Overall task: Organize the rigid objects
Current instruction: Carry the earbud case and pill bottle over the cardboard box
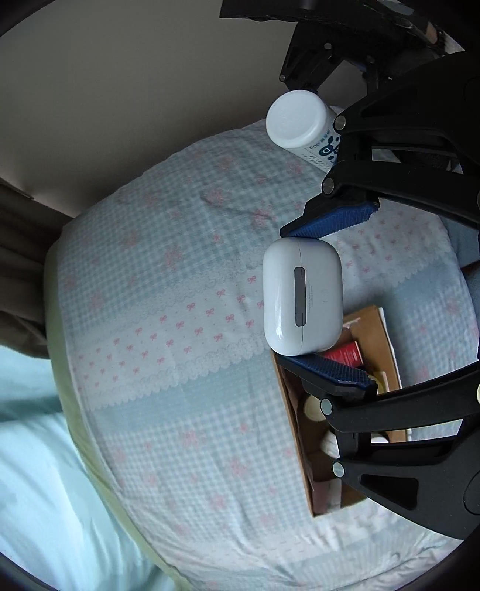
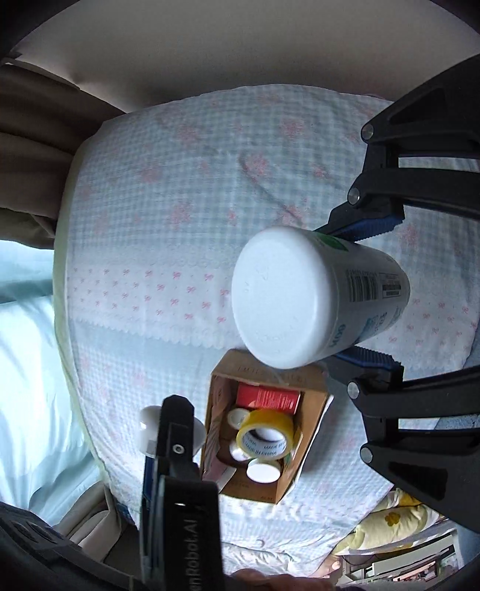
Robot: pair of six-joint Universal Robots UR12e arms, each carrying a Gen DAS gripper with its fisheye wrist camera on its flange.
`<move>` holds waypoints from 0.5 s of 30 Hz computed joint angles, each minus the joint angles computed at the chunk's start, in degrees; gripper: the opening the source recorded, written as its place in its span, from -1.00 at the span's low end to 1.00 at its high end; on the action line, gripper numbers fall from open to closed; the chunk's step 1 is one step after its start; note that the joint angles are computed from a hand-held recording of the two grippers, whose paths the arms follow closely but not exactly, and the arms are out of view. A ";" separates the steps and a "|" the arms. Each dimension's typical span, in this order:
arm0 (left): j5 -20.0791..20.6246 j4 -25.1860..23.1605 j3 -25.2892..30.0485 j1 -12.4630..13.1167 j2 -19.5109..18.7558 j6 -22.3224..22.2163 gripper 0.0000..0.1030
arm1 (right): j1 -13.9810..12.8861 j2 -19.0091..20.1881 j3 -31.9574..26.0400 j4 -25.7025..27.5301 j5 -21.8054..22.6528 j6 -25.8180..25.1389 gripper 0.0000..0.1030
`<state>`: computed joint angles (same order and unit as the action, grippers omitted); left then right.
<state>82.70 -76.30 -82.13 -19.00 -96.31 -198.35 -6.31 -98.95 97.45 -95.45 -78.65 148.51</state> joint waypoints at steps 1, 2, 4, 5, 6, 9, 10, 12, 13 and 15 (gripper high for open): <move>0.28 0.10 -0.76 0.60 1.20 0.04 0.11 | 0.71 0.05 -0.67 0.32 0.71 0.56 -0.10; 0.67 0.15 -1.55 1.24 2.40 0.01 0.11 | 1.48 0.12 -1.23 0.54 1.33 1.08 -0.10; 1.12 0.03 -3.22 2.72 4.79 -0.05 0.11 | 3.31 0.33 -2.09 0.73 2.12 2.09 -0.10; 1.35 -0.12 -4.14 3.47 6.00 -0.10 0.11 | 4.35 0.47 -2.29 0.58 2.38 2.75 -0.10; 1.53 -0.14 -5.23 4.26 7.19 -0.16 0.11 | 5.33 0.66 -2.56 0.62 2.65 3.29 -0.10; 1.68 -0.49 -8.46 7.03 10.49 -0.04 0.11 | 8.39 1.33 -2.94 0.59 3.29 4.91 -0.10; 1.62 -0.58 -9.64 8.00 11.53 0.06 0.11 | 9.42 1.63 -2.97 0.44 3.39 5.42 -0.10; 1.23 -1.00 -12.05 10.05 13.52 0.47 0.11 | 11.37 2.32 -2.94 0.19 3.57 6.59 -0.10; 0.94 -1.20 -13.22 11.10 14.40 0.76 0.11 | 12.29 2.75 -2.92 0.19 3.69 7.26 -0.10; 0.26 -1.64 -15.56 13.12 15.93 1.46 0.11 | 14.05 3.59 -2.81 0.11 3.87 8.72 -0.10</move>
